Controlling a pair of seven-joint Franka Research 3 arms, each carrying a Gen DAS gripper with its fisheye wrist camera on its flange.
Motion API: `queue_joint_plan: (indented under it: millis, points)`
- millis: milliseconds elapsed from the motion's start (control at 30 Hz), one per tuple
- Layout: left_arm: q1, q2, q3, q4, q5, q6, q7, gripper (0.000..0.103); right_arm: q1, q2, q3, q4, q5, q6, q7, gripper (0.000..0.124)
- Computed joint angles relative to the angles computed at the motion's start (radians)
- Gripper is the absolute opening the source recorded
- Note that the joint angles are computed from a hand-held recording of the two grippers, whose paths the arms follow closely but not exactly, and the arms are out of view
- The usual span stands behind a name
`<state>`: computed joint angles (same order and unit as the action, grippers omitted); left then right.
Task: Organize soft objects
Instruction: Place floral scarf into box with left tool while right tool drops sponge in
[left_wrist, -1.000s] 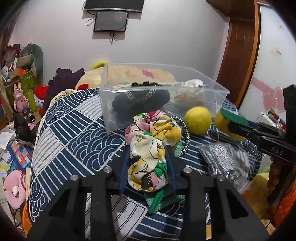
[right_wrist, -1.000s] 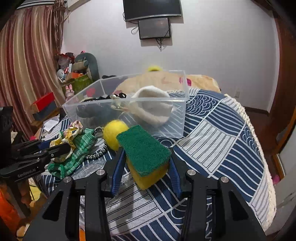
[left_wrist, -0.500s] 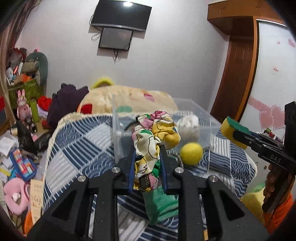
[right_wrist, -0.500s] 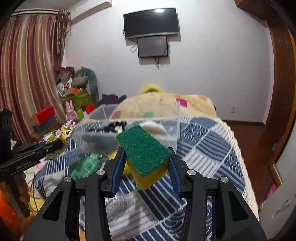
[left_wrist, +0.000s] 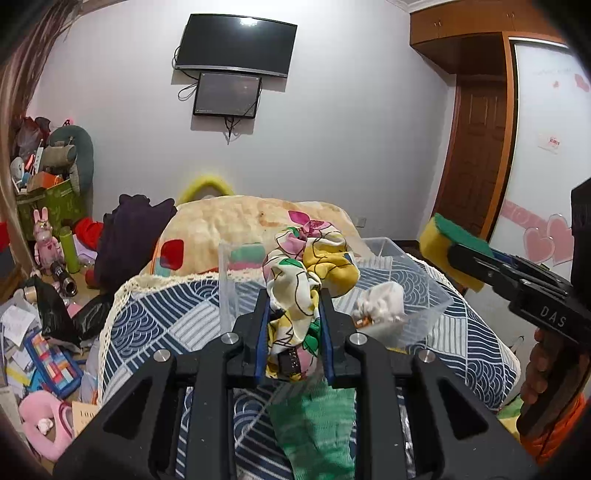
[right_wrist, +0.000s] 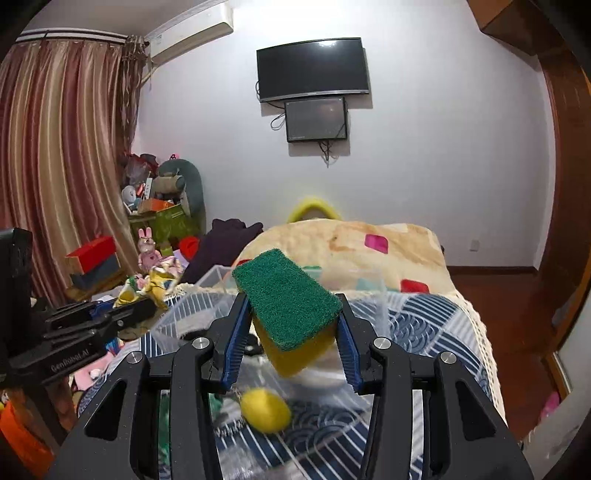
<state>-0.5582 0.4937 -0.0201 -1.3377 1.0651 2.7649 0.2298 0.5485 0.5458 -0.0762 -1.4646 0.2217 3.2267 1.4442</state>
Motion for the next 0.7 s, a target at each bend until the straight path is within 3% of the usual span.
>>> queue_joint_plan:
  millis: [167, 400, 700]
  points:
    - [0.017, 0.066, -0.022, 0.098, -0.092, -0.033, 0.115, 0.023, 0.039, 0.068, -0.052, 0.110, -0.033, -0.071, 0.027, 0.041]
    - [0.025, 0.181, -0.035, 0.246, -0.273, -0.105, 0.291, 0.023, 0.016, 0.167, -0.042, 0.269, -0.109, -0.236, 0.094, 0.041]
    - [0.017, 0.342, -0.023, 0.473, -0.450, -0.216, 0.448, 0.023, -0.043, 0.279, 0.026, 0.464, -0.177, -0.438, 0.117, 0.041]
